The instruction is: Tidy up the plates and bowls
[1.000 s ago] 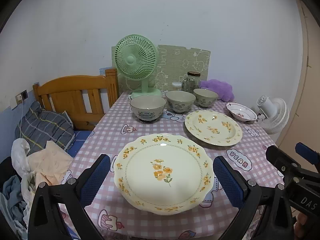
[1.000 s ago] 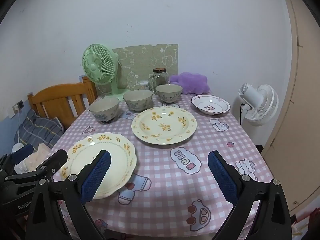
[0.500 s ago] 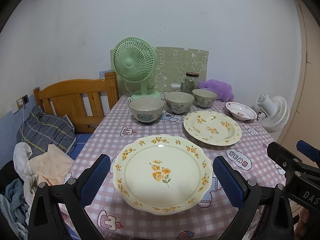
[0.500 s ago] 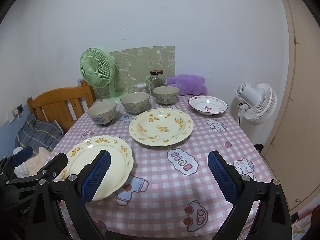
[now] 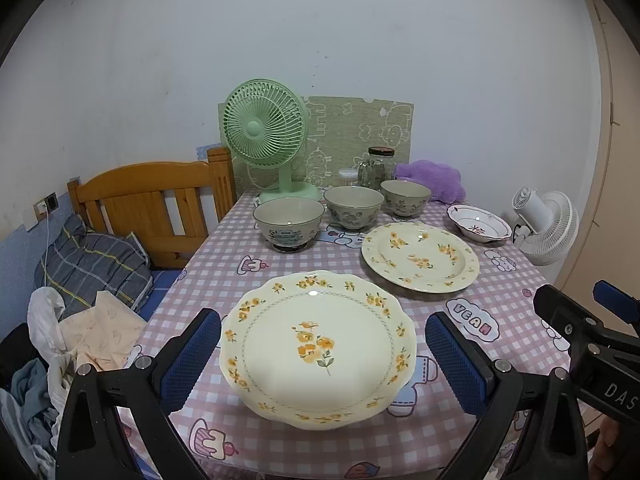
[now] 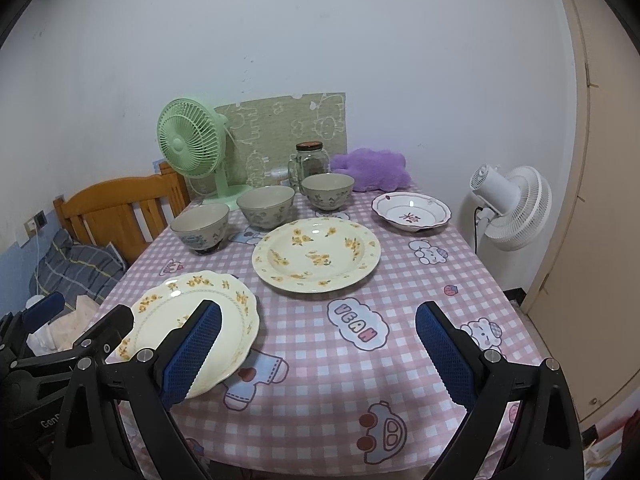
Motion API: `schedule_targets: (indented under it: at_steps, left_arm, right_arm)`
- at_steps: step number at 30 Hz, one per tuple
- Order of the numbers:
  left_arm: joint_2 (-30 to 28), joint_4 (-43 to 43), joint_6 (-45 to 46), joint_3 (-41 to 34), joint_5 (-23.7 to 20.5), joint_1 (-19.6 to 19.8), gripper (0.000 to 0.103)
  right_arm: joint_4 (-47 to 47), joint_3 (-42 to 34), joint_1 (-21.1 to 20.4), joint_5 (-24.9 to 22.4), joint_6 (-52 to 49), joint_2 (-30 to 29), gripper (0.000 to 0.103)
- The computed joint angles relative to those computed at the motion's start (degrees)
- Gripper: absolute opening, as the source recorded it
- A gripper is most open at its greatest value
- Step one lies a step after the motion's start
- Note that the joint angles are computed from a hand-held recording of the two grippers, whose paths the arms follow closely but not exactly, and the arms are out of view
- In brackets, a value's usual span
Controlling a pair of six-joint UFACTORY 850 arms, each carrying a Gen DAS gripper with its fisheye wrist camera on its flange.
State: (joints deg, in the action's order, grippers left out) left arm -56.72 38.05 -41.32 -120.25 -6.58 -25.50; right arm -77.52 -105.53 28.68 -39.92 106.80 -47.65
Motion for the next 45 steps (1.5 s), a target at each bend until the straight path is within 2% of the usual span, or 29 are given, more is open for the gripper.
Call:
schedule_targets:
  at_steps: [4,12,45]
  left_arm:
    - [0.0,-0.5,0.6,0.1,-0.1,-0.1,0.102]
    - [0.2,3.8,-3.9,0.6,0.0,-0.4,0.102]
    - [0.2,2.2,-2.3,0.7,0.1,-0.4,0.102]
  right_arm:
    - [0.2,0.1,-0.1,0.0,0.0,0.1,0.099]
    - [0.3,0.3,-0.2,0.1,0.1,0.1,0.099]
    - [0.9,-0.2,-0.2,0.2,-0.5,-0.1,0.099]
